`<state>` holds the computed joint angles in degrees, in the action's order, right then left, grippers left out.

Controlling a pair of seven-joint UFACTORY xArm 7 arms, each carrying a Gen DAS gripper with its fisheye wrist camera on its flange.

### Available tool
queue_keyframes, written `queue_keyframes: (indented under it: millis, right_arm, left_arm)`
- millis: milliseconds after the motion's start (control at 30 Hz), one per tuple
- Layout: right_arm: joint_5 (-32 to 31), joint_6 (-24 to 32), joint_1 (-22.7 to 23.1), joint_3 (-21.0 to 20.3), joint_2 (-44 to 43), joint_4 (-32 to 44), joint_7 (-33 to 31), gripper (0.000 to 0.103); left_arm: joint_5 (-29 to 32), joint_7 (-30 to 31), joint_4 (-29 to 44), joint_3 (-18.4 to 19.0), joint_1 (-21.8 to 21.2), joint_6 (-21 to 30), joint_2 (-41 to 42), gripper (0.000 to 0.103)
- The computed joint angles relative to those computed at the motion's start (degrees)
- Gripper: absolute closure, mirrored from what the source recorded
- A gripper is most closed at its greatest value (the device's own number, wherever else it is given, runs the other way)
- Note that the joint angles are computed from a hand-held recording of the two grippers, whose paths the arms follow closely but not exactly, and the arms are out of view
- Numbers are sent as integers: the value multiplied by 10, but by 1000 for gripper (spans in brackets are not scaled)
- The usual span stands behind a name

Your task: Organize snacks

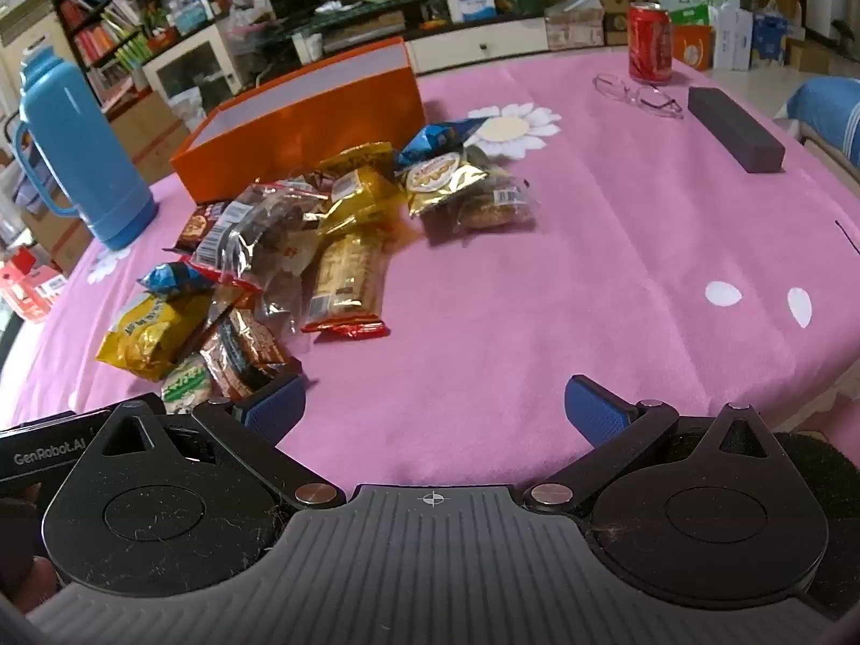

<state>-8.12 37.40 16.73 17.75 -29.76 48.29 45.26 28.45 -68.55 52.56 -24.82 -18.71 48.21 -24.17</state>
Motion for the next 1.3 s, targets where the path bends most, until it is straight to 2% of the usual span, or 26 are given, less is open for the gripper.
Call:
queue_keyframes:
  millis: [500,1300]
  right_arm:
    - [3,-6,2,-1,-9,-7,-3,21]
    - [7,-2,5,-2,-1,-2,-7,21]
  left_arm:
    - [15,0,13,-8,-3,18,3,1]
    - [16,5,18,-4,-11,20,12,1]
